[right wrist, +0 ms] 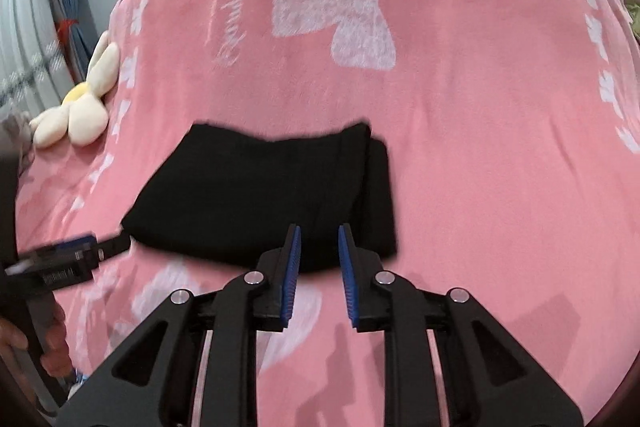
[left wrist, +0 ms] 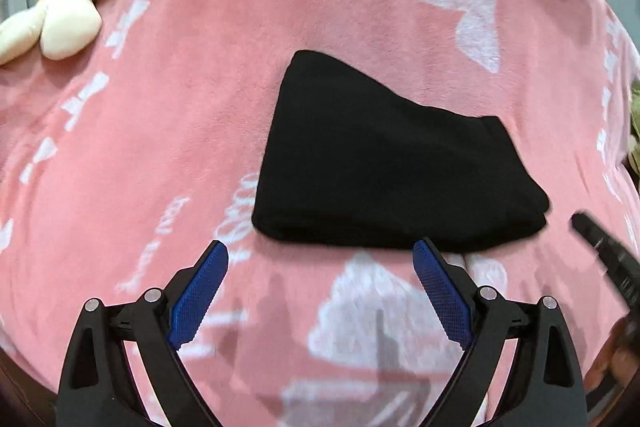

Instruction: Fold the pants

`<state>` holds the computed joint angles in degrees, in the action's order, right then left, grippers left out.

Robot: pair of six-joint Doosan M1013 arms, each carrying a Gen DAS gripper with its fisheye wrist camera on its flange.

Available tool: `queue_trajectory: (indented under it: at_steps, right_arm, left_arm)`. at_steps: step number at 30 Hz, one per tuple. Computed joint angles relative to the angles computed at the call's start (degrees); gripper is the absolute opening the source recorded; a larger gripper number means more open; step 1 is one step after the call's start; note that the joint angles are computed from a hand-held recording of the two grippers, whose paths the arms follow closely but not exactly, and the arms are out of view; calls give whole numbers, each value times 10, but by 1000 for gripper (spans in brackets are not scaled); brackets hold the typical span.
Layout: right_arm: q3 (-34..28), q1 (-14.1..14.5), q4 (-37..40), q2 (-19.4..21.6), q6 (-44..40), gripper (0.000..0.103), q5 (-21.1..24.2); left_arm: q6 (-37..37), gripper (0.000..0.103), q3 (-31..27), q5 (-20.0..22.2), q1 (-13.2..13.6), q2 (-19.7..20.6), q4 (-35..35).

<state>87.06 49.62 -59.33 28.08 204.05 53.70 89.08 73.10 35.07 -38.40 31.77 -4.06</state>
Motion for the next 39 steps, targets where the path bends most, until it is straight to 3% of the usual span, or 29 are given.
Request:
queue_trajectory:
  at_steps: [4,5,6,8,10,14,18,27,39]
  right_arm:
    - [-15,33,10,12,9,20,61]
    - [-23,41,11,17,7,26,79]
    - [-29,48,8,21,13,37,95]
    - [-33,61,-8,27,20,44,119]
    - [-43,67,-1,36,0,45,147]
    - [-28,70,7,30,38,45,136]
    - [-29,70,14,31,39,50,139]
    - [-38,68,41,39,20,51,121]
    - [-47,69,59,46,12,59,124]
  left_arm:
    - [-30,91,46,-27,-9,-31,54]
    - [-46,91,61,-37,-13,-41,78]
    - [-51,91,64,-41,-15,-44,86]
    - [-65,91,88,-53,-19,-58,110]
    - [-77,91,103,-62,-24,-65,133]
    - [-122,91,127,-72,-30,-71,187]
    - [-105,91,137,-74,-28,-75,160]
    - [-71,90,139,-72,-26,-75,114]
    - [-62,83,142,-62,-27,-71,107]
